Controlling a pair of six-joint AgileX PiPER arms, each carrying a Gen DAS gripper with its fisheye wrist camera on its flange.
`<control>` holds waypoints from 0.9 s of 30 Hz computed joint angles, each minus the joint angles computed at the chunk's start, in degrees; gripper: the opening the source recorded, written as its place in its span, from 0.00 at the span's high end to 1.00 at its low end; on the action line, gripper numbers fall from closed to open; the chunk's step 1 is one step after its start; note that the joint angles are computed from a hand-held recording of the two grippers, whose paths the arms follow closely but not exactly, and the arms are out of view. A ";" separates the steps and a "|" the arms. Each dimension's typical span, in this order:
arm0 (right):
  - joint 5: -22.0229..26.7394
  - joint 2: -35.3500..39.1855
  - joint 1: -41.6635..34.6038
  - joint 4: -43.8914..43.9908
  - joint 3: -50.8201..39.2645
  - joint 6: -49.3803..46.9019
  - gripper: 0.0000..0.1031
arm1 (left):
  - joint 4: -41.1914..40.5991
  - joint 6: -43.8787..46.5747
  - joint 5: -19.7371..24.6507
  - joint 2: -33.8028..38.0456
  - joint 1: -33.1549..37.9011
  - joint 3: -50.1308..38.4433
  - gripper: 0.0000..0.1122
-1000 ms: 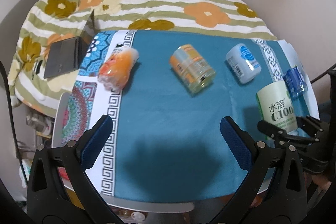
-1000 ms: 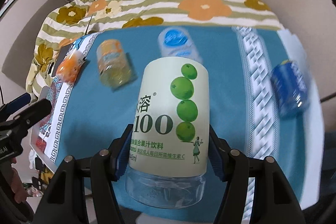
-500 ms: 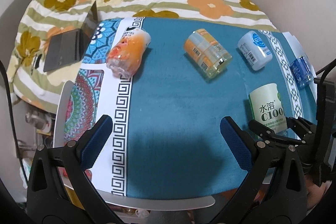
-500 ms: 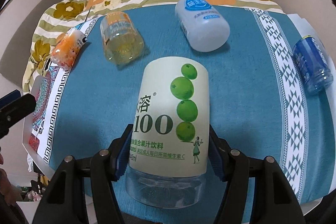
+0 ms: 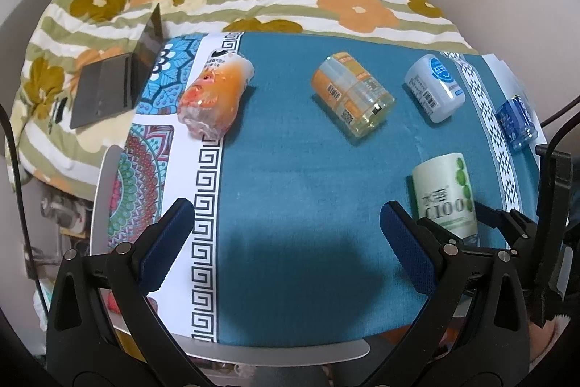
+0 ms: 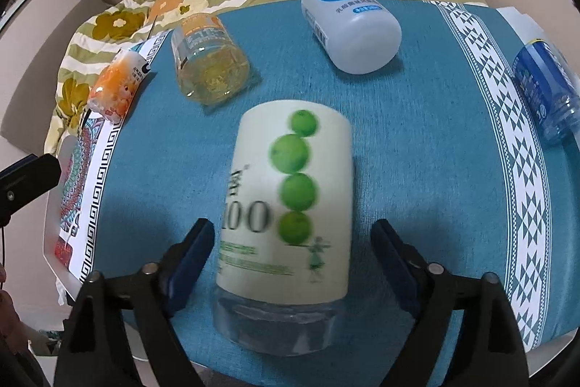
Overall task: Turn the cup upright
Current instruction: 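Lift the cup with the right tool and carry it toward the left tool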
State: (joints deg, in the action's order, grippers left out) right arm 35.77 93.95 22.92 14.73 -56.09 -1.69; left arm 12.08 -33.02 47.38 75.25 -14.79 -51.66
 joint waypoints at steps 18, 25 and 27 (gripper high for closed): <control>4.70 -8.67 -1.62 -0.39 0.49 2.89 0.00 | -6.17 8.50 4.62 -2.25 2.36 -6.08 0.08; 12.79 -11.27 -9.97 0.45 -3.57 -3.32 0.00 | -8.07 8.04 10.37 6.80 -2.73 -17.49 0.08; 14.35 -10.45 -11.03 -2.14 -5.28 -4.81 0.00 | -9.81 7.65 11.33 9.90 -4.00 -20.20 0.08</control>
State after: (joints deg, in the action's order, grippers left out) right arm 50.12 83.50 11.89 12.59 -61.38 -6.49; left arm 2.26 -25.37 58.71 85.14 -18.79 -71.86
